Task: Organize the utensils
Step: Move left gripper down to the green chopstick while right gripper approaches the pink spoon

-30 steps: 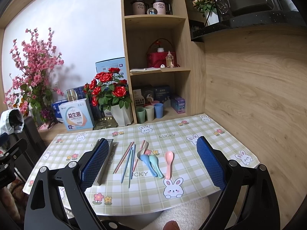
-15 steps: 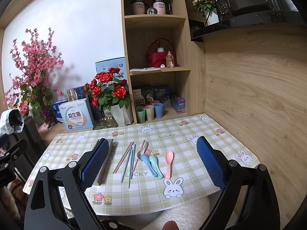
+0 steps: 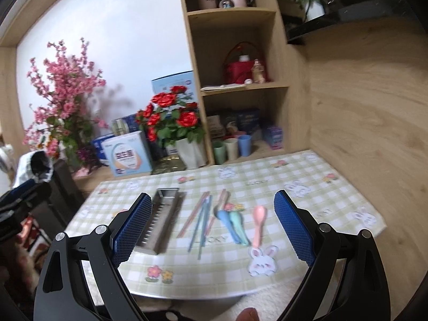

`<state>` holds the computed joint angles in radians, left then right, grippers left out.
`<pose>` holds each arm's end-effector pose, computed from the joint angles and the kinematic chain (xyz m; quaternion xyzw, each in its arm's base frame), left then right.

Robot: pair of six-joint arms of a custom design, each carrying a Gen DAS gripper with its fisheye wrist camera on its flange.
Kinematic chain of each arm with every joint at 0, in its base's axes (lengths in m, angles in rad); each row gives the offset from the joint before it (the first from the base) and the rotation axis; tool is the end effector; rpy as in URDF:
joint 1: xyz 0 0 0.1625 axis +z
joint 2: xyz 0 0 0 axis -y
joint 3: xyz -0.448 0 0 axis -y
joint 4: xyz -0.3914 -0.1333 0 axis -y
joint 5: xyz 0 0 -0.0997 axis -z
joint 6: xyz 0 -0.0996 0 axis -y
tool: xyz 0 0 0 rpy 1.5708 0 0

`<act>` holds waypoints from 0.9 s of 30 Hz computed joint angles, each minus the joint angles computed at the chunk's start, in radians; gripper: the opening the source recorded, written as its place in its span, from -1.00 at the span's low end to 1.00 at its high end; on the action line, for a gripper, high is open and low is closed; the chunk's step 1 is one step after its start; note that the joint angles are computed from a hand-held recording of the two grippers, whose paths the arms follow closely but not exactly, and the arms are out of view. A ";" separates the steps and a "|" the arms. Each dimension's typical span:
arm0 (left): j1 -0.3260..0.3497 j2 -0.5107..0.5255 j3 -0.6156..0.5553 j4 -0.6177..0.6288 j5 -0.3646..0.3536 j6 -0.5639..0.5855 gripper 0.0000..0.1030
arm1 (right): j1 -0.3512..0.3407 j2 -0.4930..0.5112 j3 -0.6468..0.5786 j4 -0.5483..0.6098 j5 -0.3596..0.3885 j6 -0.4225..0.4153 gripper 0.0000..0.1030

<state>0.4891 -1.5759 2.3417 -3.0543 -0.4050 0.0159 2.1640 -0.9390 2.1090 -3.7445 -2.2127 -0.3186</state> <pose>-0.2305 -0.3774 0.3752 0.2429 0.7677 -0.5144 0.2950 0.3619 -0.4050 0.2049 0.2300 -0.8138 0.4900 0.2115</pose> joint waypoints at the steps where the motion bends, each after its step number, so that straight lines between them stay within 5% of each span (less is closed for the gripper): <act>1: 0.025 0.018 -0.010 -0.035 -0.025 0.052 0.90 | -0.014 0.010 -0.013 -0.012 0.019 -0.021 0.74; 5: 0.131 0.100 -0.057 -0.118 -0.097 0.146 0.90 | -0.081 0.059 -0.097 0.031 0.036 -0.018 0.74; 11: 0.283 0.204 -0.116 -0.089 -0.181 0.127 0.84 | -0.173 0.115 -0.158 0.187 0.143 0.048 0.74; 15: 0.360 0.244 -0.148 -0.044 -0.273 0.142 0.55 | -0.199 0.204 -0.216 0.203 0.042 0.009 0.74; 18: 0.426 0.262 -0.195 0.069 -0.400 0.116 0.24 | -0.245 0.202 -0.227 0.264 0.049 0.081 0.74; 22: 0.467 0.314 -0.243 0.116 -0.456 0.155 -0.18 | -0.290 0.199 -0.237 0.288 0.052 0.107 0.73; 27: 0.518 0.390 -0.355 0.236 -0.502 0.136 -0.27 | -0.325 0.200 -0.251 0.319 0.059 0.089 0.73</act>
<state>1.0072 -1.1860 1.9869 -2.8181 -0.9072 0.1520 1.8386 -0.7393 1.8580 -3.4255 -2.1535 -0.2293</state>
